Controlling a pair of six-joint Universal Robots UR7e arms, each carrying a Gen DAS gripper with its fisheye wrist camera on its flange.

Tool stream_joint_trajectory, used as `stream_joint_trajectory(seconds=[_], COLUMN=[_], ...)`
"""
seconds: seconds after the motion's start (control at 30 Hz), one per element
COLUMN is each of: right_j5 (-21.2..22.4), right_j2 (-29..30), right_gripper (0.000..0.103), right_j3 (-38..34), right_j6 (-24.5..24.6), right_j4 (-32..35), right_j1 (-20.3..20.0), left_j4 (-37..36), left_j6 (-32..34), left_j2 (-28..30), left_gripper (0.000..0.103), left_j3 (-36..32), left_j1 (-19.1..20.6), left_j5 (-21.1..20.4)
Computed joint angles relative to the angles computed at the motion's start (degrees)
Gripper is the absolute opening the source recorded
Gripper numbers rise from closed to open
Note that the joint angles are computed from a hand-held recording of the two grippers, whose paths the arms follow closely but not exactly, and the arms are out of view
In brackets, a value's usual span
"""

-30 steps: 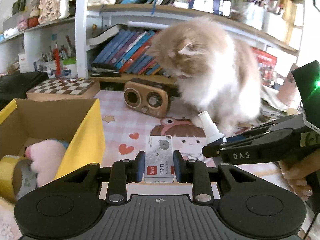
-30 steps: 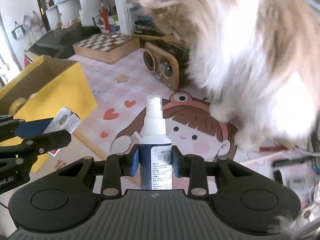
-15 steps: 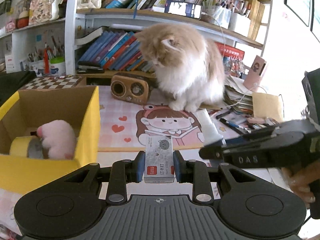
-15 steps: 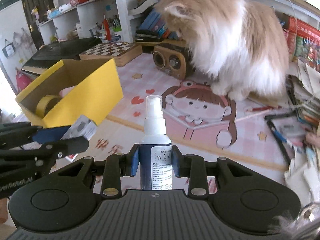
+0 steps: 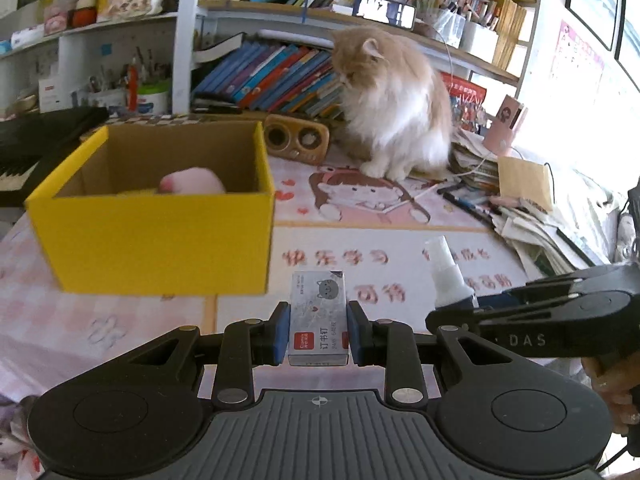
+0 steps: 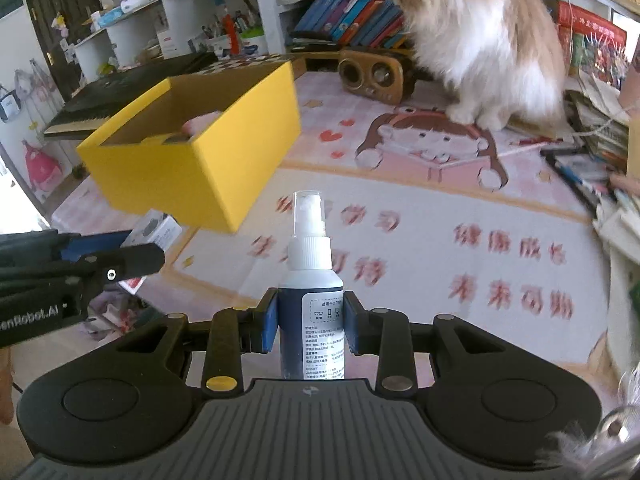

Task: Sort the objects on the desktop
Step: 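Carry the card box in the left tool and the bottle in the right tool to the box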

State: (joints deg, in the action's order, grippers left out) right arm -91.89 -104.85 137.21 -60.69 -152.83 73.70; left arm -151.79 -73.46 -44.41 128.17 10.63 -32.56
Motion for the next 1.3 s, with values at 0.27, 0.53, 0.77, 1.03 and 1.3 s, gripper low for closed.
stream_joint_trajectory(seconds=[0.27, 0.53, 0.77, 1.03, 1.3], right_j5=[1.0, 0.8, 0.0, -0.8, -1.5], right_j2=[-9.5, -14.5, -15.7, -15.6, -14.4], right_gripper=[0.03, 0.03, 0.03, 0.03, 0.03], right_j3=[7.2, 10.4, 12.1, 13.4, 14.1], right_j6=[-1.0, -1.9, -2.2, -2.1, -1.7], right_j4=[4.2, 7.7, 8.5, 8.6, 8.5], right_j1=[-1.7, -0.6, 1.8, 4.9, 7.0], left_j4=[8.4, 16.8, 23.9, 31.0, 36.5], left_j6=[-9.7, -19.7, -27.7, -34.6, -39.8], left_j2=[-4.7, -8.7, -11.9, -14.5, -16.4], left_gripper=[0.028, 0.028, 0.028, 0.028, 0.028], left_j3=[4.4, 7.3, 9.0, 9.9, 10.3], left_j1=[-5.8, -10.5, -13.4, -15.7, -17.4], left_j5=[-3.0, -4.2, -4.9, -5.7, -7.4])
